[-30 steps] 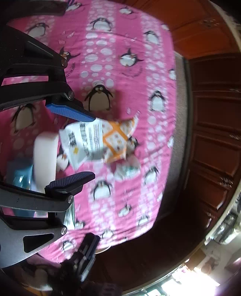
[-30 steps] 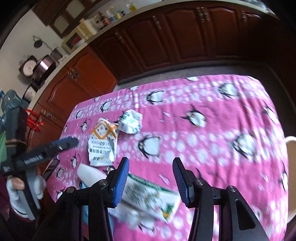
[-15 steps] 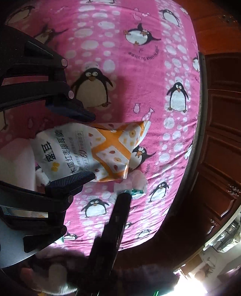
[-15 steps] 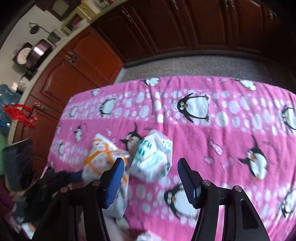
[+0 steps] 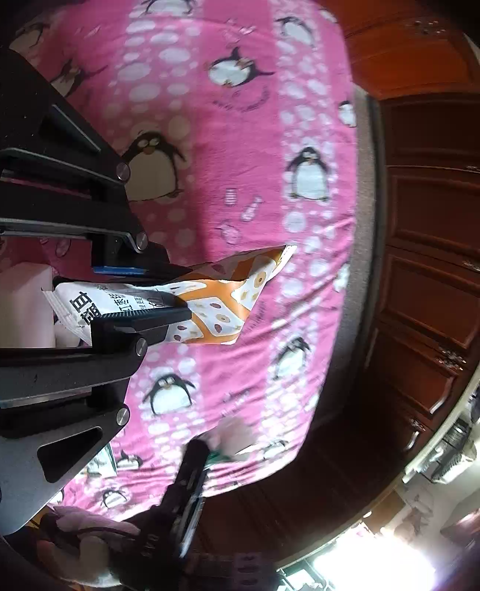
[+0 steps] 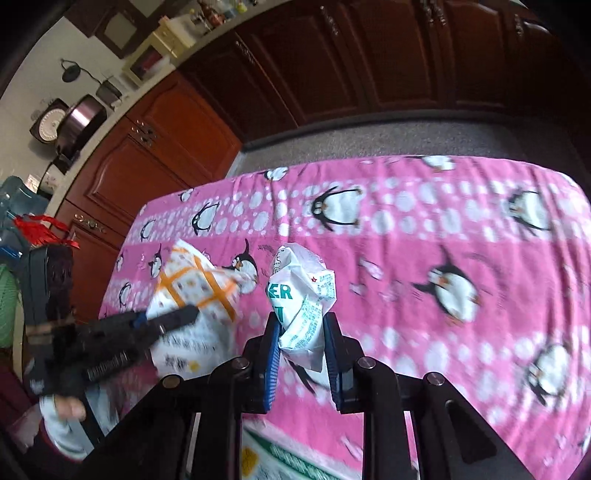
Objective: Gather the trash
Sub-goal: 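Grasp the orange-white snack bag with the left tool while the right tool grasps a crumpled tissue, then carry the snack bag and tissue over the beige bin with both tools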
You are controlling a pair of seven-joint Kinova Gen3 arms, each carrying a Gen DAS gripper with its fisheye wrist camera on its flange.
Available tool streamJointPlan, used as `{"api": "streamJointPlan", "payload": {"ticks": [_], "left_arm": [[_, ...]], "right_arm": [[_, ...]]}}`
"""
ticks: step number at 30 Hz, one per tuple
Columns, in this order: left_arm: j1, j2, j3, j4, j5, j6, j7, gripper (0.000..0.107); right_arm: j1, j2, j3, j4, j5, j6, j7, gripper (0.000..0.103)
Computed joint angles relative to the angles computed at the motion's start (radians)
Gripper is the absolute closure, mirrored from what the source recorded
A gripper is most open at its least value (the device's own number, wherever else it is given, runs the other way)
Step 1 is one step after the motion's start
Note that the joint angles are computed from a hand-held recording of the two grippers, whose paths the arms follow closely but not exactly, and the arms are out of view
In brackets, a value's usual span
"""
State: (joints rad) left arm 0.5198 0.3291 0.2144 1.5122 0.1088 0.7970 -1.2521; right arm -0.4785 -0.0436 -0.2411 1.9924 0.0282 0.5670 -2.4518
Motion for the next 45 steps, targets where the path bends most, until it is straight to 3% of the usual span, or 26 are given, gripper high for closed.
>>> {"api": "streamJointPlan", "payload": {"ticks": [8,18,24,33,40,45], "left_arm": [[0.062,-0.052,0.006,-0.061,-0.072,0.037,0.037,0.096],[0.218,-0.038,0.034,-0.192,-0.196,0.102,0.098,0.096],[0.317,-0.006,0.042,-0.276,-0.246,0.136,0.116,0.096],[0.459,0.106,0.041,-0.452,-0.267,0.197,0.107,0.096],[0.565,0.264,0.015,-0.664,-0.238,0.274,0.083,0.096],[0.625,0.393,-0.019,-0.854,-0.209,0.36,0.064,0.096]], "right_arm": [[0.031,-0.17,-0.083,0.092,0.075,0.043,-0.146,0.082],[0.125,-0.372,-0.193,0.152,0.053,0.145,-0.226,0.082],[0.178,-0.514,-0.211,0.165,0.013,0.248,-0.214,0.082],[0.263,-0.756,-0.145,0.207,-0.067,0.459,-0.127,0.082],[0.347,-0.907,-0.034,0.231,-0.061,0.644,-0.048,0.082],[0.396,-0.974,0.081,0.267,-0.035,0.717,0.018,0.082]]}}
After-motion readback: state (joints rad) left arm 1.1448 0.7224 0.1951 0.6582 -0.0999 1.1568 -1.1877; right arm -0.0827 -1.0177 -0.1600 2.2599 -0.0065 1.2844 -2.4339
